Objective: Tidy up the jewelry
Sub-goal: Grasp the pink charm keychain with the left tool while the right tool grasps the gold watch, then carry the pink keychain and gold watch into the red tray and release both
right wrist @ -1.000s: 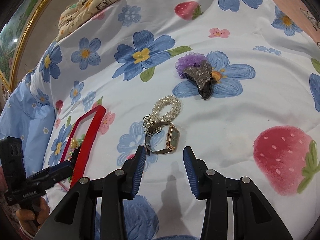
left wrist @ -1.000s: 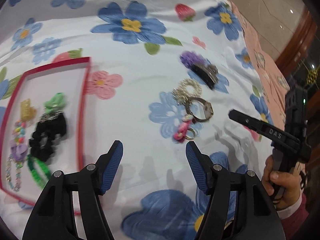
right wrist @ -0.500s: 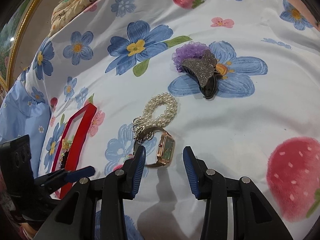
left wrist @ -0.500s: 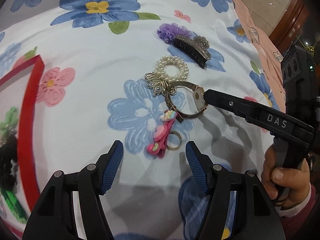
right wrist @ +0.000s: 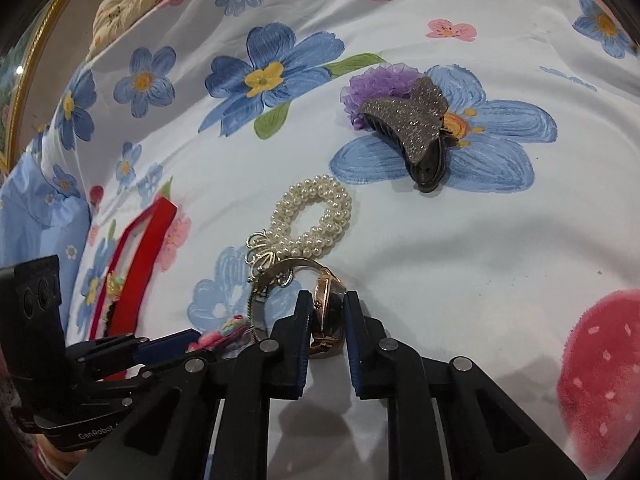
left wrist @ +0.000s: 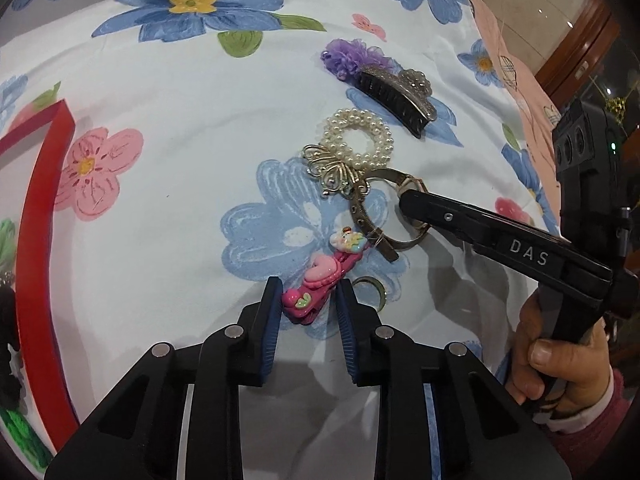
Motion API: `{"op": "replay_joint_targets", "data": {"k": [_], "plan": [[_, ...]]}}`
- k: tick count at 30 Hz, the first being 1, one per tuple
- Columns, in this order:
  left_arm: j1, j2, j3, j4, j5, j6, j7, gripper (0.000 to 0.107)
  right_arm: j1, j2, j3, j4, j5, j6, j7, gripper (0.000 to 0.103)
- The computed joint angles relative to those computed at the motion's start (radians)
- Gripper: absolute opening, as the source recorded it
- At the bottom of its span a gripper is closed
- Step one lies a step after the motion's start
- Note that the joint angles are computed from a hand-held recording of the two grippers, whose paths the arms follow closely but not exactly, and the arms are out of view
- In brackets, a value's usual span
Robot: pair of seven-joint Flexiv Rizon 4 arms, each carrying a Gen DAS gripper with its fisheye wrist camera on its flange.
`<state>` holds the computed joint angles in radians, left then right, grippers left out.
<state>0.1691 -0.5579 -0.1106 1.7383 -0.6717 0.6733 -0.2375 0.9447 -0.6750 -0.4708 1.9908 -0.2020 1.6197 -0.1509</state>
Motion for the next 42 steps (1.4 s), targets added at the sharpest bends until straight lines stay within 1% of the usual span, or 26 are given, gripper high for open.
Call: {"op": "replay_joint_targets", "data": {"k": [1, 4, 7, 9, 16, 20, 31, 42], "plan": [[0.001, 0.002, -0.001, 0.002, 0.000, -0.001, 0.006, 0.025, 0.001, -0.002, -0.002, -0.001, 0.000, 0.000, 0.000, 0.016], [-0.003, 0.006, -0.004, 0.015, -0.003, 0.018, 0.031, 0.015, 0.003, -0.002, -0.006, 0.002, 0.003, 0.007, -0.002, 0.015], [0.003, 0.005, -0.006, 0.013, -0.014, 0.007, 0.036, 0.015, 0.013, 0.000, -0.015, 0.009, 0.014, 0.014, -0.001, 0.012], [0.010, 0.005, -0.004, 0.009, -0.022, -0.010, 0.032, 0.015, 0.019, 0.001, -0.020, 0.010, 0.021, 0.018, -0.001, 0.008], [0.049, 0.025, 0.010, 0.017, -0.074, -0.040, 0.032, 0.015, 0.066, 0.010, -0.056, 0.010, 0.040, 0.028, -0.016, 0.008], [0.078, 0.037, 0.023, 0.017, -0.110, -0.058, 0.032, 0.015, 0.066, 0.009, -0.049, -0.016, 0.032, 0.022, -0.030, 0.008], [0.150, 0.052, 0.052, -0.003, -0.200, -0.070, 0.031, 0.015, -0.011, -0.019, 0.065, -0.150, -0.045, -0.010, -0.057, 0.008], [0.221, -0.005, 0.059, -0.093, -0.228, -0.052, -0.026, 0.015, -0.128, -0.077, 0.222, -0.333, -0.134, -0.069, -0.100, 0.008]]}}
